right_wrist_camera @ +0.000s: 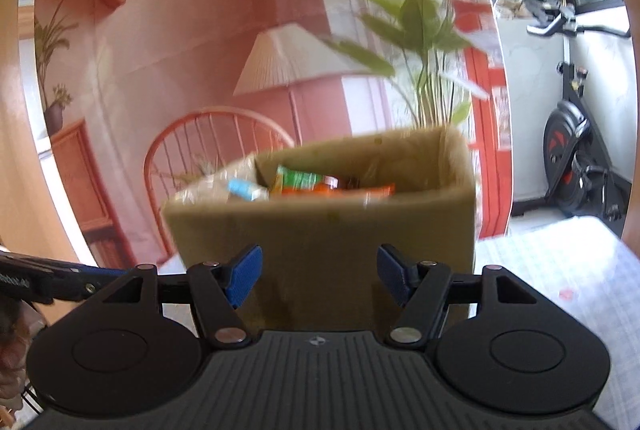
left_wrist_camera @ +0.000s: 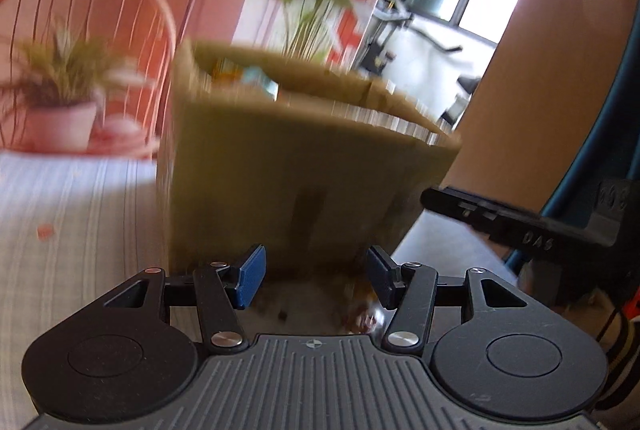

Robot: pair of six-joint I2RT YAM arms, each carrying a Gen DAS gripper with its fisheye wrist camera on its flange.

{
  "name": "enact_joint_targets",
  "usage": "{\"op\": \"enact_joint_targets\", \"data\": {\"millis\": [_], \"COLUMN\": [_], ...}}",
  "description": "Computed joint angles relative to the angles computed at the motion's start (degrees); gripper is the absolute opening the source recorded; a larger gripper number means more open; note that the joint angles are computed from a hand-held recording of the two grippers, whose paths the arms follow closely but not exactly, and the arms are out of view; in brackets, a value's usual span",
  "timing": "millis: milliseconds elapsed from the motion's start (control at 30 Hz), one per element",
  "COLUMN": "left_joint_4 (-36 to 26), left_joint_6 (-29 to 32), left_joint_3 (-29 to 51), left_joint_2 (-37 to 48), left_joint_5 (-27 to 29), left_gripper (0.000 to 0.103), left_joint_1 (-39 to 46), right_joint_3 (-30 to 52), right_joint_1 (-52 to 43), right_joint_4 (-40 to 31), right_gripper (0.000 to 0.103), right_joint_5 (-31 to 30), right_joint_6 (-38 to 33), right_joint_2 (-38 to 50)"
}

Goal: Organize snacks
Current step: 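Move both grippers away from the box back over the table, then grasp the cracker pack with the left gripper while the right grasps the spicy strip packet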

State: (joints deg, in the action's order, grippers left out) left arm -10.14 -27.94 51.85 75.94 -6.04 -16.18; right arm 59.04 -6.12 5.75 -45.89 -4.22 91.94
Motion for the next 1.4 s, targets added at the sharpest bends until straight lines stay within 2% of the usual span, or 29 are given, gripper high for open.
{"op": "enact_joint_targets", "data": {"millis": [200,267,433,567,733,833,1133,1233,1267,1400], "left_joint_4": [3.8,5.3,7.6,7.0,4.6,4.7,4.3,4.5,4.3,5.5], "left_joint_6": [-0.3,1.4,7.6,10.5,14.6,14.5,17.8,17.8,17.4,11.8], "left_joint_3": [-2.4,-1.6,1.4,5.1,5.1,3.1,0.6,0.2,0.2,-1.7], "left_joint_2": [7.2,11.0,18.9,24.5,25.4,23.5,21.3,21.1,21.1,19.7], "left_joint_5": [3.0,5.8,7.3,13.4,14.6,15.9,12.6,7.4,4.4,1.5], "left_gripper": [0.058,0.058,0.058,0.069,0.069,0.070,0.073,0.064,0.056,0.055], "left_joint_1": [0.1,1.1,1.6,3.1,3.1,3.3,0.0,-2.3,-3.4,-4.1], "right_joint_3": [-2.2,-2.7,-3.0,-3.1,-2.9,-2.6,-2.3,-2.2,-2.3,-3.1], "right_joint_1": [-1.5,-2.1,-3.4,-4.4,-5.3,-5.6,-5.3,-5.1,-5.0,-4.4], "right_joint_4": [-2.7,-3.6,-5.5,-6.2,-6.3,-6.7,-7.5,-7.9,-7.9,-8.0], "right_gripper": [0.067,0.067,0.067,0.067,0.067,0.067,0.067,0.067,0.067,0.067], "right_joint_5": [0.7,0.9,1.3,1.6,1.4,1.8,2.8,3.5,3.7,5.6], "right_joint_6": [-3.0,-3.8,-4.5,-4.9,-4.5,-4.7,-4.8,-5.2,-5.4,-7.5], "right_joint_2": [1.9,2.6,3.8,4.3,4.2,4.7,5.5,6.1,6.3,7.0]}}
